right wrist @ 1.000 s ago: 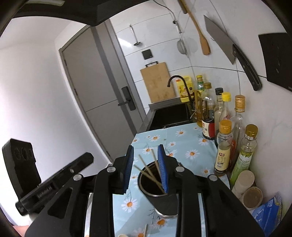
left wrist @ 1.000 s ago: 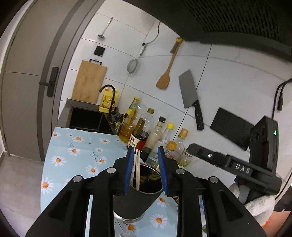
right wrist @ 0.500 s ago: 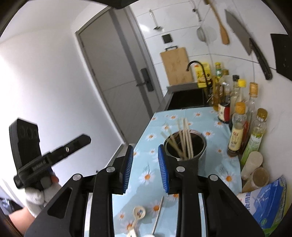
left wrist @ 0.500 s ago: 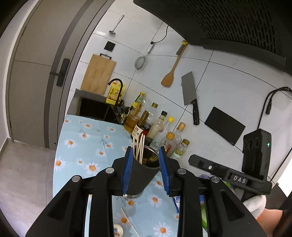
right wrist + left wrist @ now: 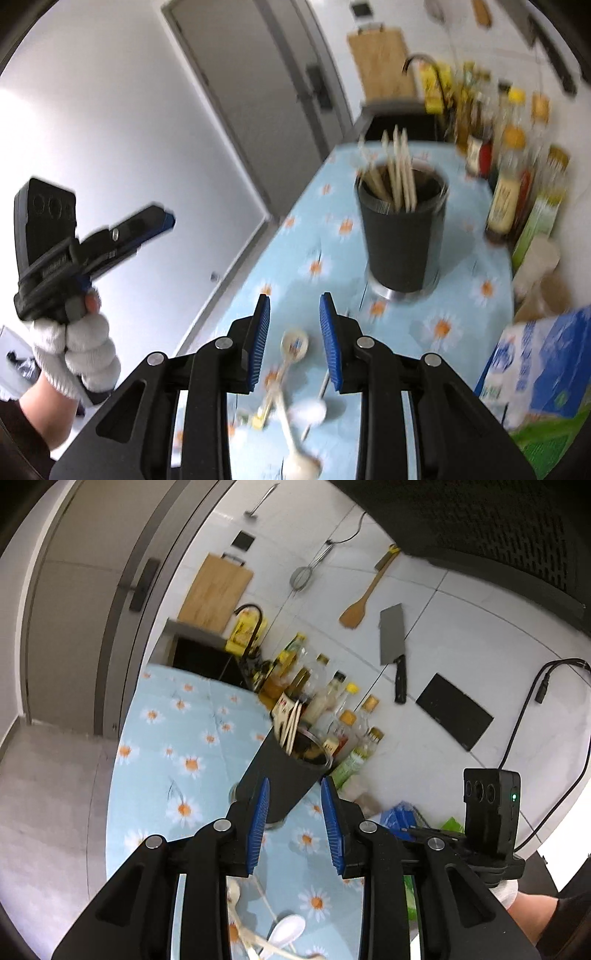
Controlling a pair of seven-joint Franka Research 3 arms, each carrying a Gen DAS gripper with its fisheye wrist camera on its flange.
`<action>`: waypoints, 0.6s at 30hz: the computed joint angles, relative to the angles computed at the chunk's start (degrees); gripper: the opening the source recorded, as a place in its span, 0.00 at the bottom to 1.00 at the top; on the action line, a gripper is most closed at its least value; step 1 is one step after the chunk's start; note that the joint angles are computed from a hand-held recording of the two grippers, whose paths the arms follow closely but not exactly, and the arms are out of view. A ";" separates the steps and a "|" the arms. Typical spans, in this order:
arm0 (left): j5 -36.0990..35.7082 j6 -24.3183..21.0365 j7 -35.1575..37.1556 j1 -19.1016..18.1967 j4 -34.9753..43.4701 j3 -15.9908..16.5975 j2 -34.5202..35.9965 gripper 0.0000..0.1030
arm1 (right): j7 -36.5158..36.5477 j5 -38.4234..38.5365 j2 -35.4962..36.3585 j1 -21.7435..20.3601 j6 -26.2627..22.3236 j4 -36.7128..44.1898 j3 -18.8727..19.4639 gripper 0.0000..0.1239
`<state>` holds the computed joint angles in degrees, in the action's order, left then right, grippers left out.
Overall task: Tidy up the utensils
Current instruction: 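Withdraw both tools from the holder toward the spoons on the table, then close the right tool on the handle of a white spoon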
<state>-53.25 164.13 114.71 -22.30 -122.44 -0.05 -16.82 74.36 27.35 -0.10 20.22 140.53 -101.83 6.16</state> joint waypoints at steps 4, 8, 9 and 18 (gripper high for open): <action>0.66 -1.16 -2.52 0.53 -3.24 -0.02 -1.47 0.27 | 1.52 -1.68 1.41 -0.03 -10.50 2.08 0.00 0.24; 3.61 -0.30 -7.16 1.34 -7.49 -0.91 -2.91 0.27 | 2.26 -4.65 3.47 0.50 -17.87 3.75 0.45 0.24; 3.81 -0.20 -7.71 0.95 -8.14 -0.58 -3.17 0.27 | 2.20 -5.14 3.92 0.67 -19.48 4.05 0.57 0.24; 3.31 1.80 -11.59 -3.23 -15.50 2.87 -6.33 0.27 | -0.01 -16.73 8.12 4.54 -31.05 7.19 2.02 0.24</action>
